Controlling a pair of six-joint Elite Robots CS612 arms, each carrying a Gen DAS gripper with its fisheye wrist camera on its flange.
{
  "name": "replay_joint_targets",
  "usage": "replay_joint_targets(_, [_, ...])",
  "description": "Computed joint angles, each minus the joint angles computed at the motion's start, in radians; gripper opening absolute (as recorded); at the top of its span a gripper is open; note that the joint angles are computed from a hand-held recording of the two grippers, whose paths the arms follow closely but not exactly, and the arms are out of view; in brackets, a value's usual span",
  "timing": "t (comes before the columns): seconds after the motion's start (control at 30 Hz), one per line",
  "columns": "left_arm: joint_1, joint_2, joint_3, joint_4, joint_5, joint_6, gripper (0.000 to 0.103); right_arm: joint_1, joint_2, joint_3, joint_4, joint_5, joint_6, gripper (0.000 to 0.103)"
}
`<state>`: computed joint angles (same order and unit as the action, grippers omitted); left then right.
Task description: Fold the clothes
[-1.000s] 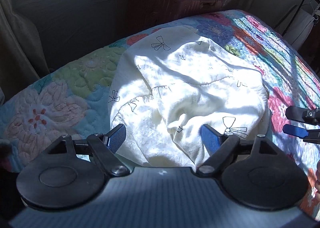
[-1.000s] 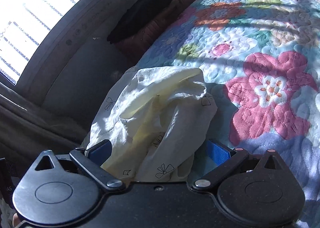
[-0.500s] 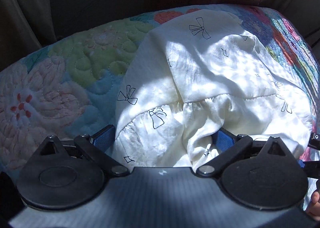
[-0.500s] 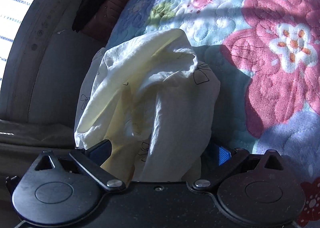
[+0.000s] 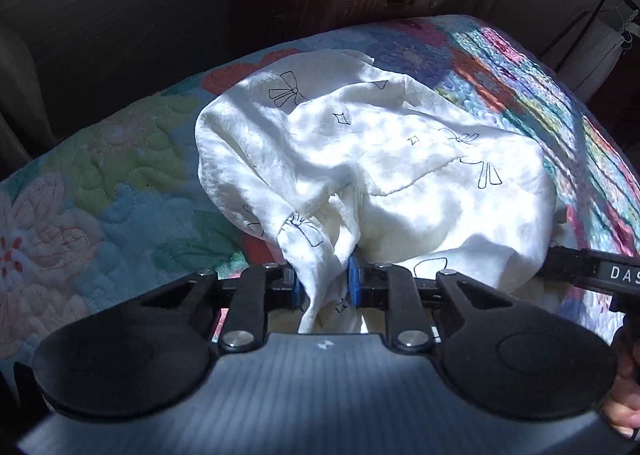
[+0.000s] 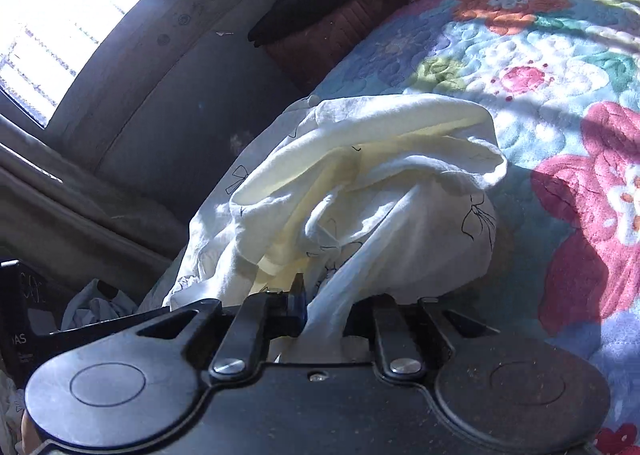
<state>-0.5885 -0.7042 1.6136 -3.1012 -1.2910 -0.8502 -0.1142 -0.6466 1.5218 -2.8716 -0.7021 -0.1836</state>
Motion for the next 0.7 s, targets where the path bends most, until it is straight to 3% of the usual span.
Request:
replay_joint_targets(0.17, [-0.026, 0.008, -0.035, 0.001, -0.057, 0.071, 0.020, -0.036, -0.025, 0.051, -0.119, 0.008, 0.020, 0.013])
replay_joint_targets(0.23, [-0.041, 0.015, -0.056, 0.001, -0.064, 0.105, 0.015, -0.055, -0.041, 0.079, -0.172, 0.003, 0.011, 0.013])
replay_joint_targets(0.4, [-0.080, 0.029, -0.113, -0.004, -0.094, 0.191, 0.015, -0.115, -0.082, 0.169, -0.341, -0.022, 0.047, 0.012])
replay_joint_targets(0.53, [-0.121, 0.037, -0.167, 0.006, -0.098, 0.290, 0.015, -0.178, -0.103, 0.249, -0.547, -0.034, 0.178, 0.012])
replay_joint_targets(0.7, [-0.172, 0.051, -0.229, 0.001, -0.067, 0.415, 0.012, -0.243, -0.127, 0.334, -0.729, -0.093, 0.251, 0.012])
